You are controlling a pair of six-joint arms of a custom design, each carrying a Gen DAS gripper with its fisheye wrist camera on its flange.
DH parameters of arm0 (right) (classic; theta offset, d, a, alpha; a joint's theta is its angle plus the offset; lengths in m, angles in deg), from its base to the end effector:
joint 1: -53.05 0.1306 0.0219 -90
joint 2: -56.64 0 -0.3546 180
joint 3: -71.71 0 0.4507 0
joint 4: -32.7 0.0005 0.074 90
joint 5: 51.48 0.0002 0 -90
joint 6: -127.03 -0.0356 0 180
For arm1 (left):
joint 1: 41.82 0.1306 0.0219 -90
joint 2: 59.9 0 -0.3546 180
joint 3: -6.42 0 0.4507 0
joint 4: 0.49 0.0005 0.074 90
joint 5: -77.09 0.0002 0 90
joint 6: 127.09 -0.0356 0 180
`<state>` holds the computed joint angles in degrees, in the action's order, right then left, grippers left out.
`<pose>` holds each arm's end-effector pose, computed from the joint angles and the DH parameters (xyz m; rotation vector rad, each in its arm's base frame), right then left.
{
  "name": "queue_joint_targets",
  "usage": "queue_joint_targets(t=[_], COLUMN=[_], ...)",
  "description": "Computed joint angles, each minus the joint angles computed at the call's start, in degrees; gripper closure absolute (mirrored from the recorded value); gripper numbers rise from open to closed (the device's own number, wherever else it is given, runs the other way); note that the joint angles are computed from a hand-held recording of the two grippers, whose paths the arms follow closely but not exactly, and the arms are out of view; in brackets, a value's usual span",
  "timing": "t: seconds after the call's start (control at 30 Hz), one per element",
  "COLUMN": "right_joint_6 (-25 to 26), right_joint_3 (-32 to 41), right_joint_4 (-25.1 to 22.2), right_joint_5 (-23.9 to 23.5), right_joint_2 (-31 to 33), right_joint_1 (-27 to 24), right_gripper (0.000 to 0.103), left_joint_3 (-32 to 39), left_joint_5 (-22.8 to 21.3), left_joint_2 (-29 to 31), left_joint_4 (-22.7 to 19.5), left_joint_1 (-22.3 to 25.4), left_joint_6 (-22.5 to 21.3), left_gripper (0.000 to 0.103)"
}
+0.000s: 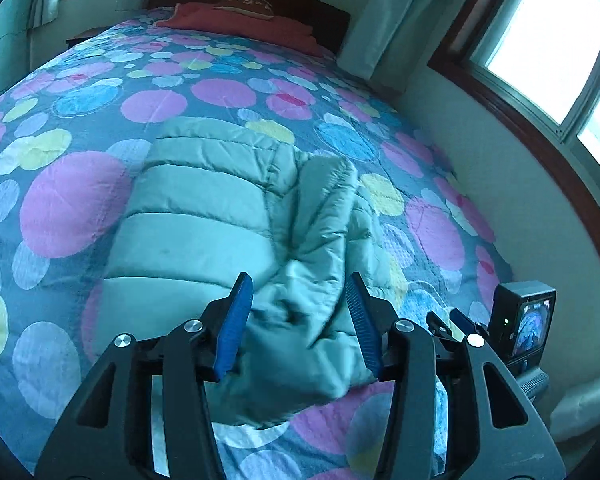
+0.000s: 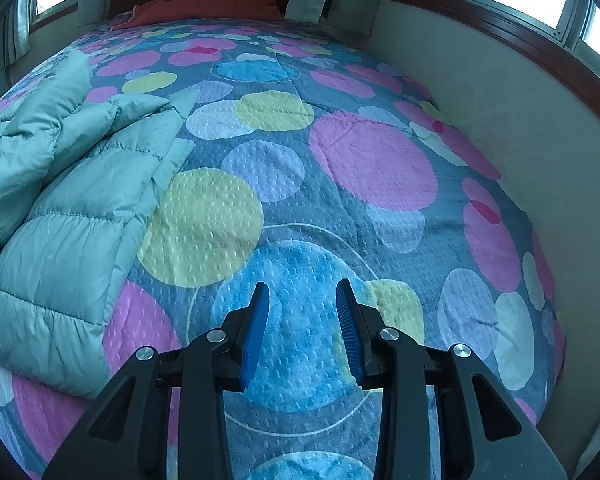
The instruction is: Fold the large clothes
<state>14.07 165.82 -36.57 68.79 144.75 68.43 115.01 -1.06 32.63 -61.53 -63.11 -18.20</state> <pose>0.4922 0.1162 0.4385 0.3256 2.4842 -0.4437 0.5073 -0.2061 0.5325 0.1541 2.4067 -0.5778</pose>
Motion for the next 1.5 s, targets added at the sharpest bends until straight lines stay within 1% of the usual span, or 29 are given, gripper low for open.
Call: queue_joint_targets(t=[0.07, 0.13, 0.2, 0.23, 0.37, 0.5, 0.57, 0.63, 0.67, 0.7, 0.73, 0.77, 0.83, 0.93, 1.03, 1.17, 1.23, 1.27, 1.3, 1.33, 1.4, 1.43, 1.5], right_joint_6=[-0.6, -1.4, -2.6, -3.4, -6.5, -9.0, -10.1, -11.6, -13.0, -14.4, -16.5, -18.4, -21.9, -25.6, -28.3, -28.3, -27.3, -26.5, -25.3, -23.7, -21.7, -21.1, -20.1], right_joint_3=[0.1, 0.4, 0.8, 1.0, 1.9, 3.3, 4.4, 4.9, 4.7, 4.5, 3.9, 3.0, 2.1, 2.8, 4.0, 7.0, 9.2, 10.2, 11.5, 12.6, 13.8, 13.6, 13.3], right_joint_4=[-0.3, -0.5, -0.2, 0.0, 1.4, 3.2, 3.9, 5.9, 7.8, 9.4, 11.9, 14.9, 19.5, 23.2, 25.8, 27.4, 26.9, 26.2, 25.1, 24.3, 23.9, 24.2, 24.7], right_joint_5=[-0.1, -0.7, -2.5, -3.8, -8.9, -12.2, -12.9, -14.6, -16.8, -19.0, -21.5, -23.8, -28.5, -35.0, -40.3, -42.9, -42.8, -41.7, -40.4, -40.2, -39.6, -39.6, -38.7], right_joint_2=[-0.2, -0.3, -0.4, -0.4, -0.1, 0.8, 1.4, 1.5, 1.2, 1.1, 0.7, 0.2, 0.1, 2.2, 4.7, 8.2, 10.2, 11.0, 11.9, 12.7, 13.3, 12.8, 11.8], right_joint_1=[0.1, 0.1, -0.1, -0.2, -0.7, -0.8, -0.7, -0.9, -1.3, -1.7, -2.1, -2.5, -3.1, -3.5, -3.6, -3.0, -2.6, -2.4, -2.1, -2.1, -2.1, -2.5, -3.1], right_gripper=[0.067, 0.067, 0.067, 0.067, 0.067, 0.067, 0.067, 0.067, 0.067, 0.058, 0.044, 0.040, 0.037, 0.037, 0.037, 0.037, 0.037, 0.039, 0.059, 0.079, 0.090, 0.092, 0.093], left_joint_3=[-1.7, -2.7, -4.1, -4.4, -5.0, -5.4, -5.1, -4.7, -4.8, -4.7, -4.7, -4.7, -4.7, -4.6, -4.6, -4.0, -3.4, -3.2, -2.9, -2.4, -1.3, -1.0, -0.3], left_joint_5=[0.3, 1.2, 1.1, 0.7, 1.8, 4.7, 6.0, 7.7, 8.6, 9.6, 10.8, 11.8, 14.4, 17.3, 18.0, 18.8, 18.6, 18.5, 18.4, 18.3, 19.1, 19.4, 19.5], left_joint_2=[-1.6, -2.5, -3.2, -3.2, -2.0, -0.1, 1.1, 2.3, 2.7, 3.2, 3.7, 4.1, 4.9, 6.1, 6.6, 7.2, 7.7, 7.8, 8.0, 8.2, 8.5, 8.5, 8.4], left_joint_4=[1.4, 2.5, 4.2, 4.5, 5.5, 7.3, 7.6, 8.2, 8.7, 9.1, 9.6, 9.9, 10.7, 11.3, 12.0, 12.2, 11.8, 11.6, 11.4, 10.8, 10.1, 10.2, 10.9], left_joint_1=[2.2, 4.4, 6.5, 7.4, 11.0, 13.4, 13.8, 14.2, 14.3, 14.5, 14.6, 14.7, 14.7, 14.5, 14.2, 13.8, 13.4, 13.3, 13.2, 13.1, 13.1, 13.0, 12.7], left_joint_6=[2.6, 5.3, 7.7, 8.5, 13.8, 20.0, 22.3, 24.5, 25.6, 26.7, 27.8, 28.4, 29.7, 30.7, 30.3, 28.8, 27.7, 27.5, 27.3, 26.9, 26.4, 26.2, 25.5], left_gripper=[0.050, 0.050, 0.048, 0.047, 0.047, 0.047, 0.047, 0.047, 0.047, 0.047, 0.047, 0.047, 0.047, 0.047, 0.047, 0.047, 0.046, 0.046, 0.046, 0.046, 0.046, 0.046, 0.046])
